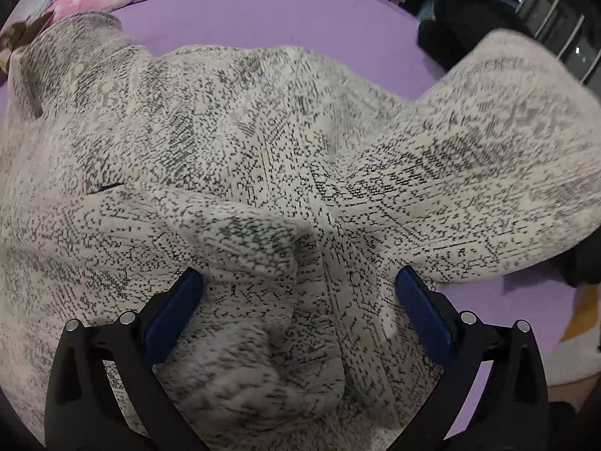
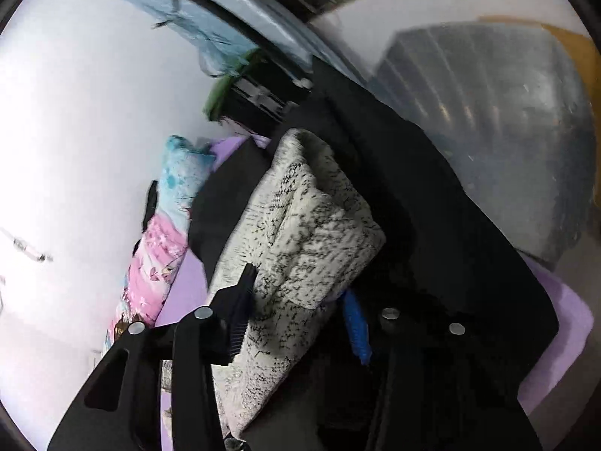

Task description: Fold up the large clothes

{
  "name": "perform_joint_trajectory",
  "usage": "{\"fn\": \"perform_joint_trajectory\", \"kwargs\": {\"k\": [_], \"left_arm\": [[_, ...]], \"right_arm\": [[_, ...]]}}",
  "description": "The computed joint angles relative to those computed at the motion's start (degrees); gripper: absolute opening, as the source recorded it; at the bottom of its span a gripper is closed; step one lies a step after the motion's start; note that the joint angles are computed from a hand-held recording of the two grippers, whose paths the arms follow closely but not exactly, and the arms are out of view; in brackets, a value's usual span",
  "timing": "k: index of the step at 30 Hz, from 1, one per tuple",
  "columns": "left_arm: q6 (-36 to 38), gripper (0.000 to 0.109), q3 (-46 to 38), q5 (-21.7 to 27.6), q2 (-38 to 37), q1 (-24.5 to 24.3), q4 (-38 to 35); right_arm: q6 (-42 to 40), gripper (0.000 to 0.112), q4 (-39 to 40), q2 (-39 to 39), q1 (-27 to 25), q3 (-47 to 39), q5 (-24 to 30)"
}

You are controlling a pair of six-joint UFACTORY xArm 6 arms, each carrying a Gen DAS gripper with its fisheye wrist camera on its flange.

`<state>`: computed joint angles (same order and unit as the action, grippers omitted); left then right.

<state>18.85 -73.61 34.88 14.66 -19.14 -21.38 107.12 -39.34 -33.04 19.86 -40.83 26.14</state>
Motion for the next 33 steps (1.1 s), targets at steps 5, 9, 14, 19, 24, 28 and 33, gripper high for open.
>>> {"fn": "perform_joint_trajectory", "kwargs": {"k": [5,9,14,19,24,28,33], "left_arm": [[-7.7,0.099,-1.0,-1.4,1.4,-1.7,6.3],[-4.5,0.097,0.6,0.5,-1.5,-1.3,1.3],[3.0,0.097,-4.5,14.5,-4.0,4.6,-15.0],[7.1,0.097,-7.5,22.8,-10.3,9.7,-20.8],[3.9,0.097,-21.7,38.3,-7.8,15.7,-27.3],[-3.7,0.097,-37.3,52.9,-1.0,18.4,-31.8],[-12.5,0.097,-58.2,63.2,8.5,19.7,-32.5]], "right_arm": [[1.3,0.037,-6.8,1.9,3.0,-5.4,1.8],[-2.8,0.036,-9.4,5.2,7.9,-13.3,8.0],[-10.3,0.036,-13.6,11.5,15.5,-25.0,14.3],[-18.1,0.036,-17.0,19.8,23.2,-35.9,21.1],[-23.2,0.031,-19.5,27.2,29.7,-44.0,25.9],[-22.7,0.027,-19.9,32.6,32.6,-47.7,26.5],[-22.5,0.024,-20.5,36.6,35.0,-50.1,27.1]]}}
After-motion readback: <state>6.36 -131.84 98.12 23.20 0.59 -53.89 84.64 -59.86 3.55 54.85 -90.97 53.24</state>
